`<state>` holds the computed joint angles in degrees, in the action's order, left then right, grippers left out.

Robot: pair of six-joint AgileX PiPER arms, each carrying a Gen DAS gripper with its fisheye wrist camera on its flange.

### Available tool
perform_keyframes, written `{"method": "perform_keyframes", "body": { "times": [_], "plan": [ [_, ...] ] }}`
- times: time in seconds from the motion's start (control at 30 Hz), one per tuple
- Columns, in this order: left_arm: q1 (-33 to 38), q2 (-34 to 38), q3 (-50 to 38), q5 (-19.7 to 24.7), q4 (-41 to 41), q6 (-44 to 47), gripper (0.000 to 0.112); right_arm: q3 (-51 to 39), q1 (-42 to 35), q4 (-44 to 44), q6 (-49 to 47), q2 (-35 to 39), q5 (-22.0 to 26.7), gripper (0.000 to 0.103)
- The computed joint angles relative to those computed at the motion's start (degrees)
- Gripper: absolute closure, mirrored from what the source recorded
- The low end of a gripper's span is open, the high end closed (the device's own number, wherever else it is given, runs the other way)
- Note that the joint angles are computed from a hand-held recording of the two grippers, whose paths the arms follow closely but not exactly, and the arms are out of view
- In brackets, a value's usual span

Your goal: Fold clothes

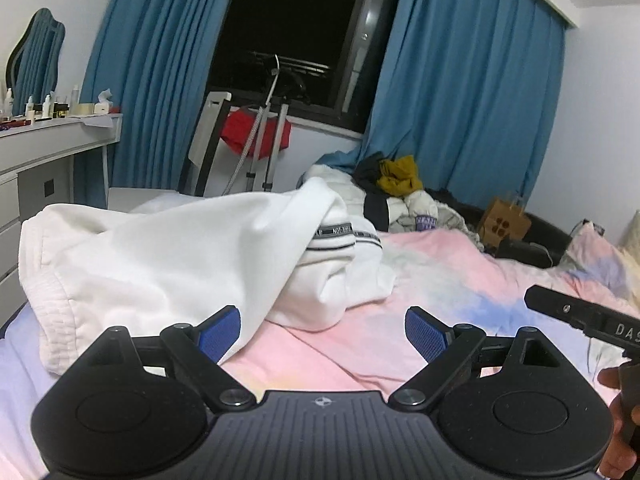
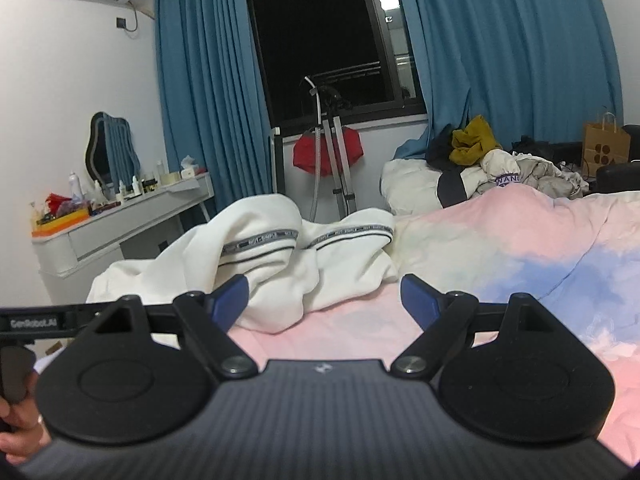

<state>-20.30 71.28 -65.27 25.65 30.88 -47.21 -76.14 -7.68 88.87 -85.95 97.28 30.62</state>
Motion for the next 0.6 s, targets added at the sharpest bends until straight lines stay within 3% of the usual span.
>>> {"method": "perform_keyframes", "body": {
  "times": [0.13,0.23,0.6],
  "plan": [
    [5.1,-0.3,-0.8,-0.7,-13.5,14.2,0.021,1.1,0.7,-1.3,1.5,-0.2,-2.3,0.019],
    [4.6,-0.5,-0.9,0.1,-12.8,14.0,0.021,0.6,0.8,-4.0,5.4,0.0,-2.5,0.019],
    [4.3,-1.3,-1.3,1.1,-10.8,13.1,0.021,3.4,0.4,-0.8,2.0,-2.4,-2.9,0.019]
  ]
}}
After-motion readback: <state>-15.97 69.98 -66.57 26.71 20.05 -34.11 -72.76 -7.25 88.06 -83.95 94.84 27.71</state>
